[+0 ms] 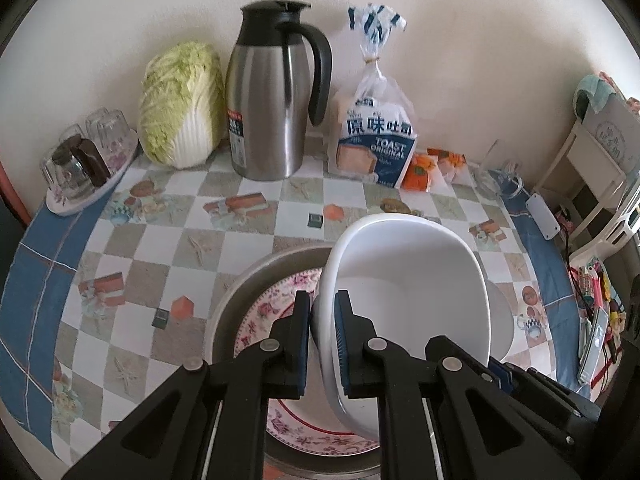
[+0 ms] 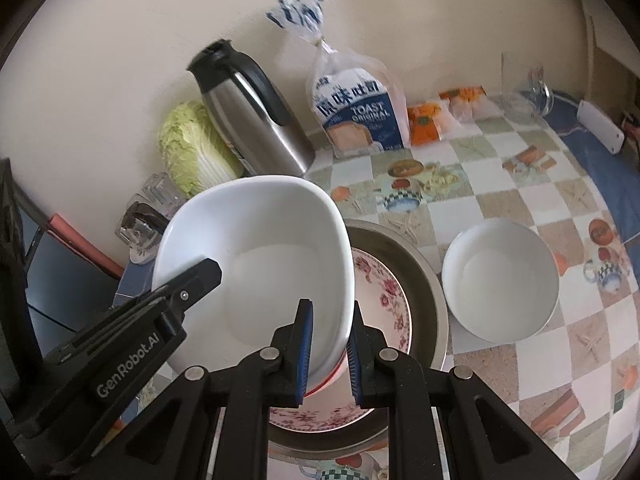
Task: Organize plates and bowls
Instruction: 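Lift the square bowl with the left tool and carry it over the basin, then lower the square bowl into the red-rimmed bowl with the left tool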
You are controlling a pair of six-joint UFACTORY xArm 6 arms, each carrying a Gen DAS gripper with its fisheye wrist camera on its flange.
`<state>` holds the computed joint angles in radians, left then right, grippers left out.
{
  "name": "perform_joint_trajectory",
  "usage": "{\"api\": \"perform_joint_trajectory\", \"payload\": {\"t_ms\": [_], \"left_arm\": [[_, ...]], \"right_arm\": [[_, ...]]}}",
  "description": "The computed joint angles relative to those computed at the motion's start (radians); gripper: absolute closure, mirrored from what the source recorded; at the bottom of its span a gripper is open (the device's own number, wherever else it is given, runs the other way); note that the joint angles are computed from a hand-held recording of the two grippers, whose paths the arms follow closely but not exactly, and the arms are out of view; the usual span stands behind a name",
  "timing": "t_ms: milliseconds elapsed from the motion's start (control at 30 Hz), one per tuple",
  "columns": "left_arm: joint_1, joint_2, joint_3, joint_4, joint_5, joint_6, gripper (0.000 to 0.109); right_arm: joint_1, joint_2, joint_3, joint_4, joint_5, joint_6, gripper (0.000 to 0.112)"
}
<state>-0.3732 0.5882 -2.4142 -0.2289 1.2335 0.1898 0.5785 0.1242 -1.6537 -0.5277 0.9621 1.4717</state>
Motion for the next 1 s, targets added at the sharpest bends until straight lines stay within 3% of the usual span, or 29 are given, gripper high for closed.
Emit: {"api": "perform_joint_trajectory", "payload": {"t_ms": [1000], "left_arm": [[0.017, 0.165, -0.264, 0.058, 0.184, -0.041, 0.096]], "right_arm": [[-0.010, 0.080, -0.085, 0.088, 0.020, -0.097, 0.093]]}}
